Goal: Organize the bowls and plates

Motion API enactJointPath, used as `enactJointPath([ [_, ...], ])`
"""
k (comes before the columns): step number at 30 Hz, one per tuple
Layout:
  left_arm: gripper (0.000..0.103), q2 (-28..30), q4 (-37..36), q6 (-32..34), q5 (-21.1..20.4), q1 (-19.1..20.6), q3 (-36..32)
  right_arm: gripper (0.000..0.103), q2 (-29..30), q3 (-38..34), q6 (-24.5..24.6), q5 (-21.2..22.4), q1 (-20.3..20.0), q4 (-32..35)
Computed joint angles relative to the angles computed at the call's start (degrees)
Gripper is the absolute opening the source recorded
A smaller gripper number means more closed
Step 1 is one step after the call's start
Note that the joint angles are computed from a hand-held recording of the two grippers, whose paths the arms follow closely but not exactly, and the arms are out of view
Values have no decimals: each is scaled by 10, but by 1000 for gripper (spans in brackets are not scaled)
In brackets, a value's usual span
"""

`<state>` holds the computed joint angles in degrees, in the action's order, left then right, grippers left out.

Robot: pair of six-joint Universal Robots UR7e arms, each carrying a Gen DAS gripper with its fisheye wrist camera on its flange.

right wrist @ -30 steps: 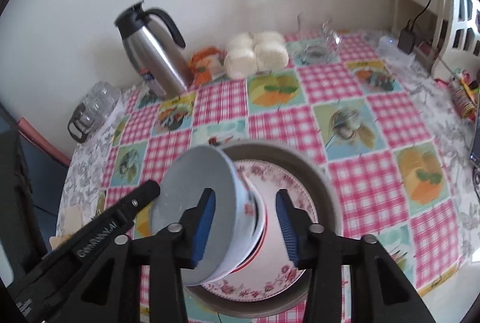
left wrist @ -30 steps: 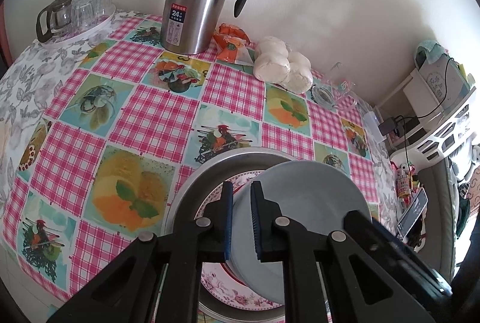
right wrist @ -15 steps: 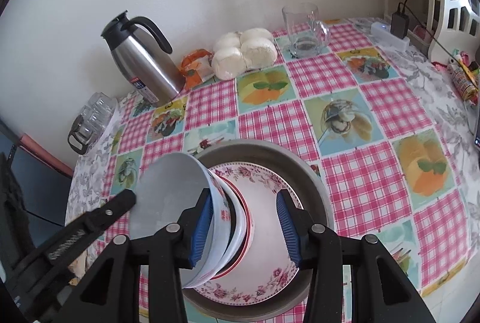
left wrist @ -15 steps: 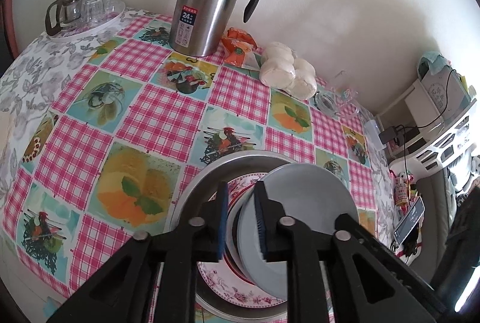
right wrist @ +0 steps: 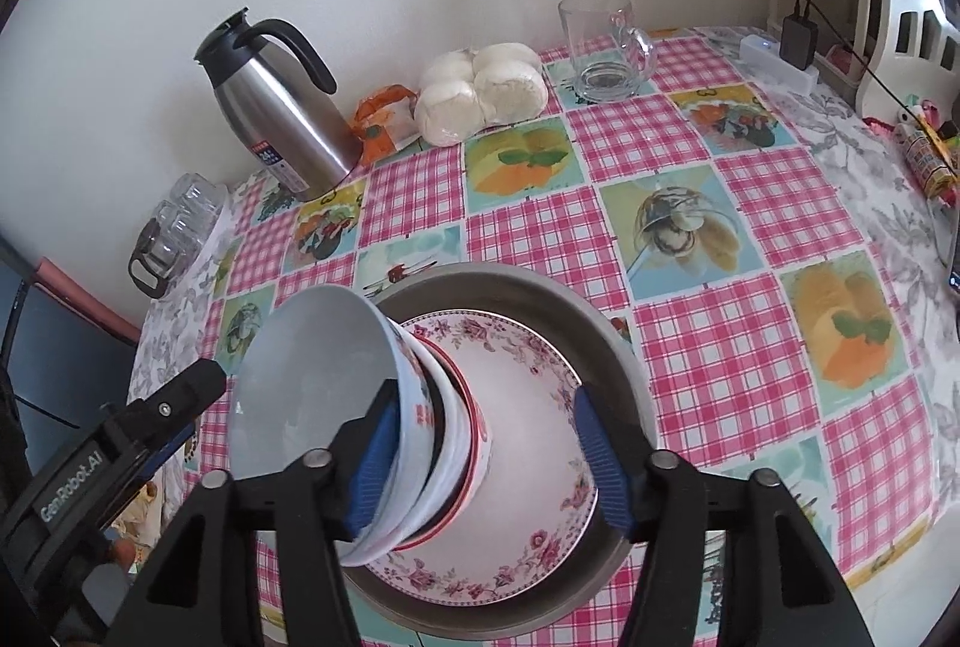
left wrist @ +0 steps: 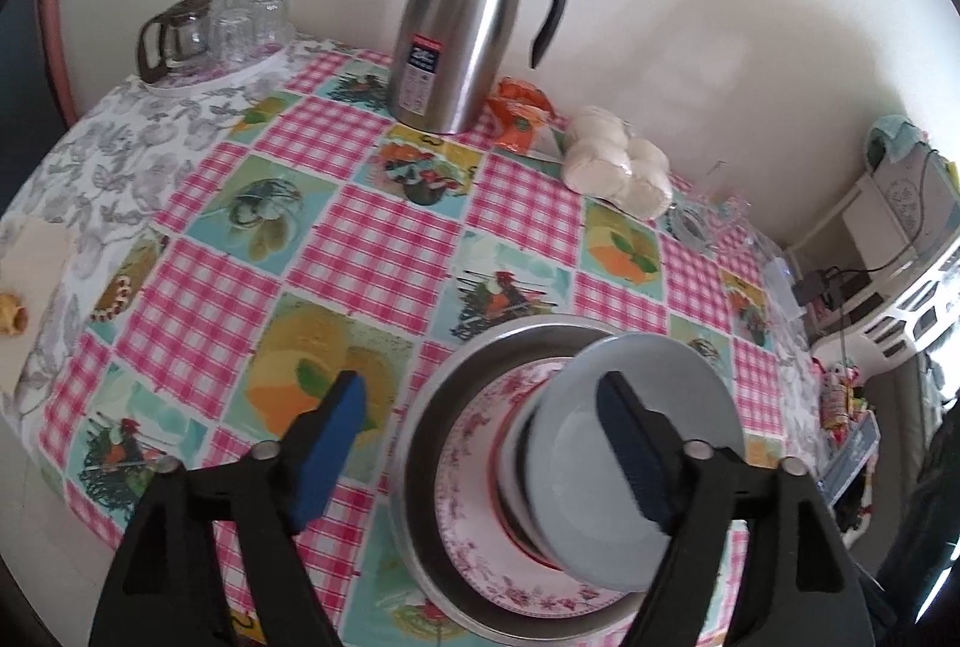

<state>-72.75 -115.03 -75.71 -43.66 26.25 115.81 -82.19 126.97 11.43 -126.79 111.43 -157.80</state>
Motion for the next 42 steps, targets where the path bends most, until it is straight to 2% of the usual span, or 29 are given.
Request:
enactJointPath([
  [8, 96, -6, 79, -47, 12, -10, 0, 82, -25, 28, -14, 27, -10, -22],
  [13, 97, -10, 120, -73, 24, -24, 2, 89, -38, 50, -32, 40, -11, -49],
  [15, 97, -12, 132, -82, 26, -28, 4, 95, -42, 59, -39, 42, -11, -63],
  [21, 97, -20, 159, -101, 24, -38, 14, 101, -55, 84, -54, 51, -10, -104],
  [30, 97, -27, 225, -144, 7, -52, 22, 103, -54, 116, -77, 32, -2, -135],
  [42, 97, 1, 306, -180, -33, -70, 16, 103, -54, 149, -88, -14, 4, -153],
])
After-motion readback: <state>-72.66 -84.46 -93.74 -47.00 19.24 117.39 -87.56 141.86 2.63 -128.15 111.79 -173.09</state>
